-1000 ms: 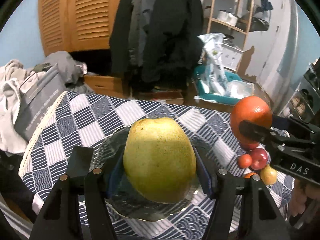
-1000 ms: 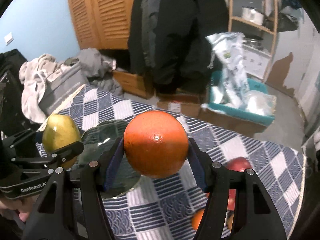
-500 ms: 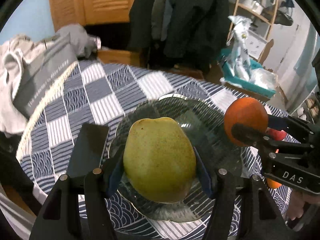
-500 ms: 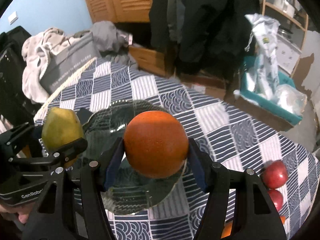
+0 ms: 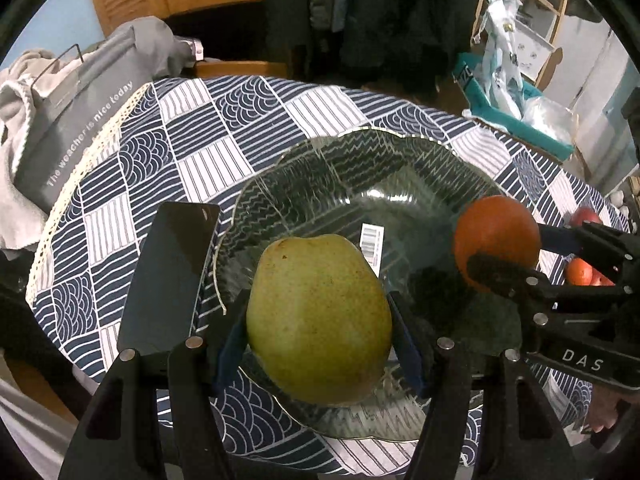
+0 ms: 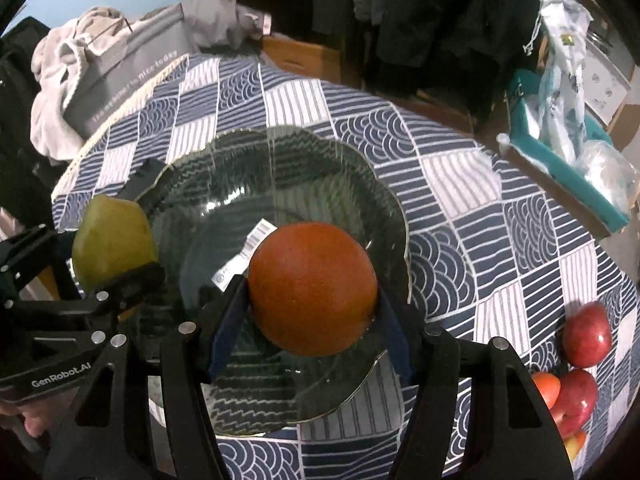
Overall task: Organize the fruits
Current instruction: 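Lower the pear onto the glass plate with the left tool while the right tool lowers the orange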
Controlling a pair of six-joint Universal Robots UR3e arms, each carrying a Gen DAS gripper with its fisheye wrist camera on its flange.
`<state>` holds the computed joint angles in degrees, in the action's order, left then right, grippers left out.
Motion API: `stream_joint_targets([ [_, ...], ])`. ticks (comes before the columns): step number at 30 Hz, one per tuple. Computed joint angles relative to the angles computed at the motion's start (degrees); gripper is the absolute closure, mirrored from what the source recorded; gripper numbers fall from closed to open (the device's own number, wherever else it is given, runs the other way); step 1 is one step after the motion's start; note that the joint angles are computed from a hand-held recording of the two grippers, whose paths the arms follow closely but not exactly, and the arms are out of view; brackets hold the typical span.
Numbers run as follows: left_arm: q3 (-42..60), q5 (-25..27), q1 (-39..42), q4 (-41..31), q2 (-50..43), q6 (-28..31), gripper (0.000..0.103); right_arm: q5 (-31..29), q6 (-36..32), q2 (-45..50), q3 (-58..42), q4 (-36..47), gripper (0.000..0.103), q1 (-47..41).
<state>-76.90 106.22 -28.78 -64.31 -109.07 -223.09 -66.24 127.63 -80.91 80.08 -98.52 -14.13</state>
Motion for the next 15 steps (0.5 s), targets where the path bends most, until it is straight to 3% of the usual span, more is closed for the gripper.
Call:
stream_joint_targets([
  [15,-2.36,-5.43,1.69,0.04,-2.81,-0.89,0.036,-2.07,-0.66,1.25,0.70,0.57,0.039,0.70],
])
